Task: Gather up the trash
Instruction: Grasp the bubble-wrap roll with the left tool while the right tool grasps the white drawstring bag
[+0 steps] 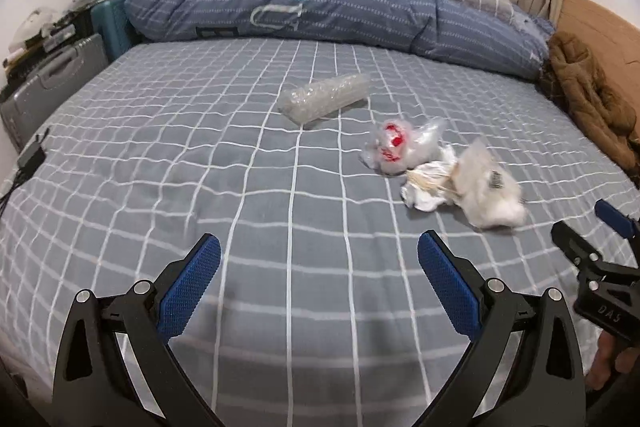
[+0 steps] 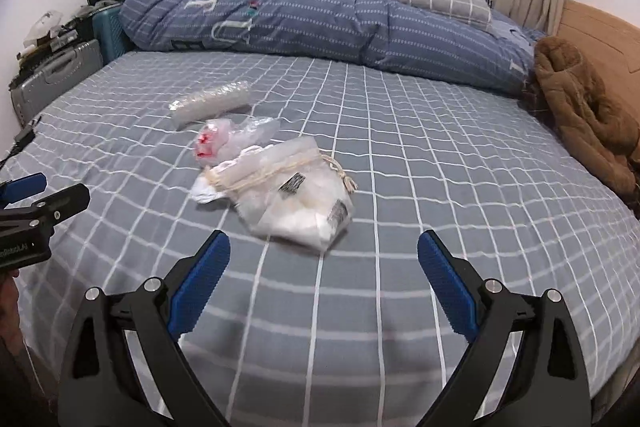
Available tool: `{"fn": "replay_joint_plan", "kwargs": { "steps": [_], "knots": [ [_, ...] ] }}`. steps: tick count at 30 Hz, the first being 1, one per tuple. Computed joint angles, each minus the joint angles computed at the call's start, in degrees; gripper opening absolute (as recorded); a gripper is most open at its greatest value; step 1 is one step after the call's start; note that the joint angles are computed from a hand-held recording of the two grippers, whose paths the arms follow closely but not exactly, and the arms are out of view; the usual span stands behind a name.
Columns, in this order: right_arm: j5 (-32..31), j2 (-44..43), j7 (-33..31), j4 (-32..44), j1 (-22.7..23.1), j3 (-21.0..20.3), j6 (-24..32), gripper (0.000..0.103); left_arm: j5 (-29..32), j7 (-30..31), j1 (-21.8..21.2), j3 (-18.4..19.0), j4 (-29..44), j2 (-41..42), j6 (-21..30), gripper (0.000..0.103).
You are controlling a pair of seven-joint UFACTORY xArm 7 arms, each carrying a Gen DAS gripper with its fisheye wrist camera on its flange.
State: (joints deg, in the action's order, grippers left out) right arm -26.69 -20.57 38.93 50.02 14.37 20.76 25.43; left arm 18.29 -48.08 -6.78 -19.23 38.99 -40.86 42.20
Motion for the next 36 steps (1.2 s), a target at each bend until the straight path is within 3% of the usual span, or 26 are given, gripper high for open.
{"fn": "replay_joint_plan", "kwargs": {
  "steps": [3,8,11,15,24,29,31,36],
  "knots": [
    [-1.2,4.9,1.2,2.5,-1.3,-0.2,-1.2,0.091,1.4,0.8,1.7,1.0,1.5,4.8,-3.0,0.097],
    [-3.3,11.6,1.5,6.8,0.4,-2.5,-1.3,0.091,4.3,0.7,4.3,2.4,5.6,12.7,-6.9,0.097],
    [0.1,13.9,-0.2,7.7,2.3,-5.3,-2.0,0.091,6.0,0.6,5.1,3.6,8.5,17.4,-9.7,0.097],
    [2.3,15.4,-1.7,8.5,3.6,-7.1,-2.8,0.087,9.7,0.1,5.6,4.7,14.6,24.1,-9.7,0.097],
    [12.3,19.4,-10.6,10.9,6.3,-9.3,-2.7,0.065,14.5,1.5,2.8,10.9,25.5,35.9,-6.8,0.096],
    [16.9,19.4,-15.9,10.6,6.9,-9.6,-3.1,0.052,12.4,4.8,1.1,13.8,28.1,39.7,-8.8,0.096],
    [20.1,19.4,-18.5,10.3,7.1,-9.7,-3.6,0.043,12.0,6.6,0.5,14.4,29.4,41.3,-8.9,0.095],
    [20.9,19.4,-19.3,10.2,7.3,-9.7,-3.8,0.041,11.6,10.0,-1.1,15.6,33.6,45.6,-7.0,0.086]
  ]
}}
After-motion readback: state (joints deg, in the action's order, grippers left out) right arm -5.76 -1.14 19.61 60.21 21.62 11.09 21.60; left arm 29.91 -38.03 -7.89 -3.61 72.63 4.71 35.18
